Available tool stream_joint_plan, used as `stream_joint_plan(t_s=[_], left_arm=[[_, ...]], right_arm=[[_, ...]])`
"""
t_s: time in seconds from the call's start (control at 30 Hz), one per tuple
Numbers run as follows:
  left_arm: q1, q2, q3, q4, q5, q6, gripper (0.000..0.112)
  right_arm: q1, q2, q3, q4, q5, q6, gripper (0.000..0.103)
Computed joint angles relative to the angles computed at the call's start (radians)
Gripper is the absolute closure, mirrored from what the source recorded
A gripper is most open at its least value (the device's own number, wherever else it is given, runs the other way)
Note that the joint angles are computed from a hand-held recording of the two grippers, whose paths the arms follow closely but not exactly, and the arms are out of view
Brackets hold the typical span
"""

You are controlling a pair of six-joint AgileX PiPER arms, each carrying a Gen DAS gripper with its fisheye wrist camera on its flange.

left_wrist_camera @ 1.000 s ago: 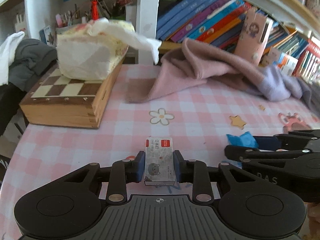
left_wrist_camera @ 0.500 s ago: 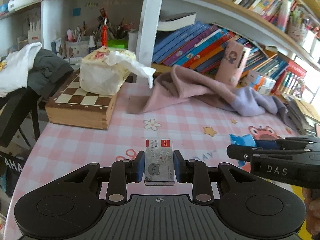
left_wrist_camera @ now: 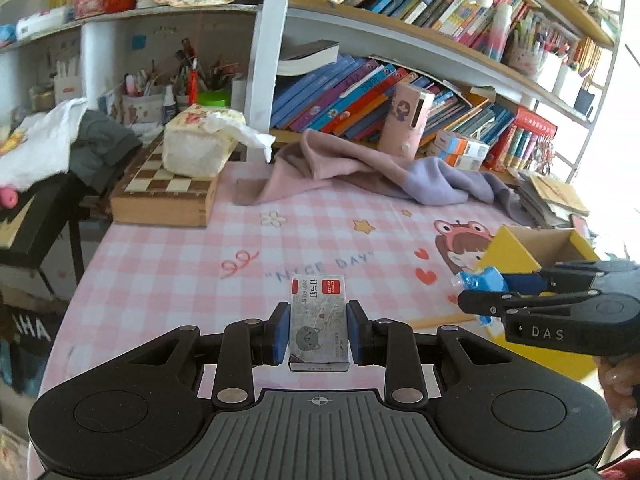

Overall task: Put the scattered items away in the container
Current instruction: 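Lift the blue pouch and card package and carry both over the yellow box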

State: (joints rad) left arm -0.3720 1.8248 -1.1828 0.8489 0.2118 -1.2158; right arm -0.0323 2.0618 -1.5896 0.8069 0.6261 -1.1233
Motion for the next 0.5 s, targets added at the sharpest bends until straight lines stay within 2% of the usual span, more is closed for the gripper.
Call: stream_joint_plan(t_s=[0.27, 0.37, 0.5], left_arm=[[-0.077, -0.179, 0.218, 0.264, -0.010, -0.360, 0.084], [-0.128, -0.259, 0.299, 0.392, 0.027, -0.524, 0.084], [-0.227, -0.354, 0.403, 0.486, 0.090, -0.698, 0.084]], right_arm=[[-0.027, -0.218, 0.294, 0.153, 0.005, -0.155, 0.066], [-0.047, -0.299, 0.393, 0.196, 0.019, -0.206, 0.066], [-0.079, -0.405, 0.527, 0.235, 0.036, -0.267, 0.066]])
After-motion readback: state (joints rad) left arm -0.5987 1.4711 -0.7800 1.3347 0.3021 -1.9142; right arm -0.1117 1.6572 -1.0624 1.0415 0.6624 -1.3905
